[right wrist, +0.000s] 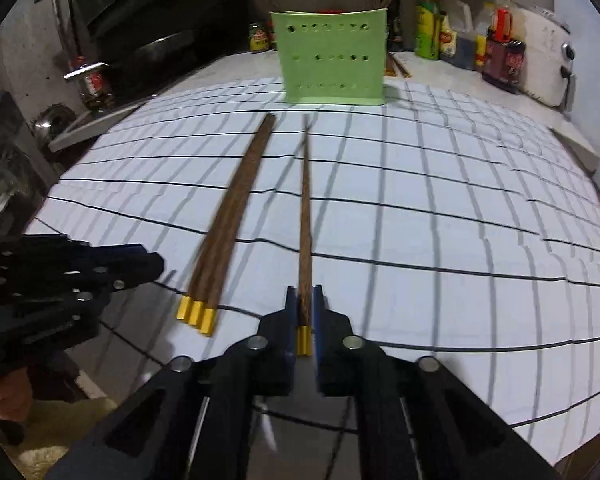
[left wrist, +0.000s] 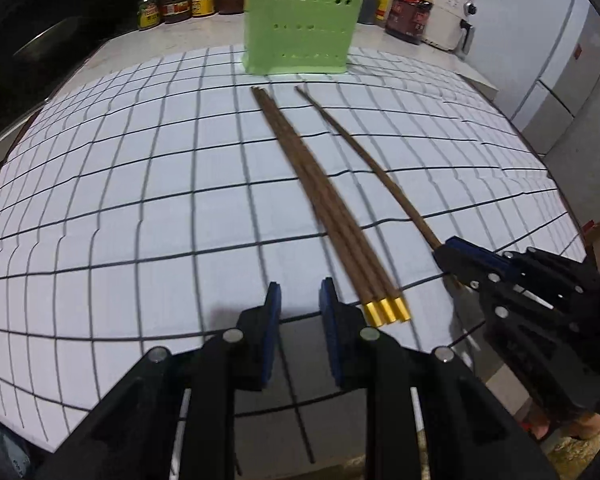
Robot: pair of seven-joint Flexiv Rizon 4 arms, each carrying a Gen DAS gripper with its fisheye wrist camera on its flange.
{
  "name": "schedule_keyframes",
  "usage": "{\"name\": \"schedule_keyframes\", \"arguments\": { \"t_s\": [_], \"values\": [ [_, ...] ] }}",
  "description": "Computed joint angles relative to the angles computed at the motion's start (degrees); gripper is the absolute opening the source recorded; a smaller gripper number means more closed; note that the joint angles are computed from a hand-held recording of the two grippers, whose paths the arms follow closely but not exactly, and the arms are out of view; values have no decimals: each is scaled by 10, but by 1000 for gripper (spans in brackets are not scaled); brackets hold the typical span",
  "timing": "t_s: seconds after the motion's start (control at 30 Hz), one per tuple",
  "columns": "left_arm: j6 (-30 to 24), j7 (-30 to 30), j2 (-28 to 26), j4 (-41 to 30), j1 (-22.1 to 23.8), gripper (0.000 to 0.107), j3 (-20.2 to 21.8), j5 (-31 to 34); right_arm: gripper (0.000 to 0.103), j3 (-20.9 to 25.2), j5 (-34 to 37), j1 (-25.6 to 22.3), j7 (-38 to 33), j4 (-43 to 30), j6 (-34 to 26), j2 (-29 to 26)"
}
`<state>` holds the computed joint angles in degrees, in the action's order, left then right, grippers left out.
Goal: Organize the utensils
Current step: 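Lower both tools to the sheet and grasp one more chopstick each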
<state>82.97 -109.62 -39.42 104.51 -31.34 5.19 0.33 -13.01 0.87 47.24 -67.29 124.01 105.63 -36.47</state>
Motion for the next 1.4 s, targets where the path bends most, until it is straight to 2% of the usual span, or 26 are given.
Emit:
{"name": "schedule_keyframes", "arguments": {
  "t_s": [0.17,0.3,0.5,0.57,0.6,0.63,0.7,0.8,0.83,0.9,0.93,1.13,1.23,1.37,1.4],
  "values": [
    [7,20,-10,-12,18,20,-28,-10,7,8,3,-9,2,2,5,1],
    [2,25,-19,-25,18,20,-31,-20,7,13,6,-13,3,1,9,-1],
    [-14,35,-27,-38,21,20,-40,-29,8,-11,19,14,1,3,12,-5],
    [-31,26,-28,-50,0,20,-16,-22,8,-15,22,19,0,1,11,-8],
    [-59,9,-30,-64,-27,20,19,-9,10,-20,24,24,-1,1,12,-9],
    [-75,-5,-30,-72,-38,20,36,3,11,-20,24,24,-2,1,13,-9],
    [-89,-23,-25,-71,-41,20,47,23,11,-18,24,23,-7,2,17,-9],
    [-75,-18,-11,-47,-11,20,23,41,11,28,11,-27,-13,0,29,-7],
    [-59,-3,-6,-33,9,20,1,40,13,61,-2,-62,-16,-1,37,-6],
    [-33,19,2,-8,37,20,-31,30,22,110,-23,-114,-23,3,53,-5],
    [-19,34,5,5,50,20,-47,25,24,121,-27,-125,-25,5,58,-6],
    [5,36,5,17,17,22,-19,13,25,83,18,-71,-54,23,85,-5],
    [-15,10,-3,-4,-32,22,32,24,25,67,45,-45,-67,22,95,-11],
    [-34,-29,-15,-32,-64,23,73,49,27,52,69,-25,-75,6,95,-22],
    [-39,-36,-16,-36,-68,23,78,57,27,35,79,-4,-81,4,92,-26]
  ]
}}
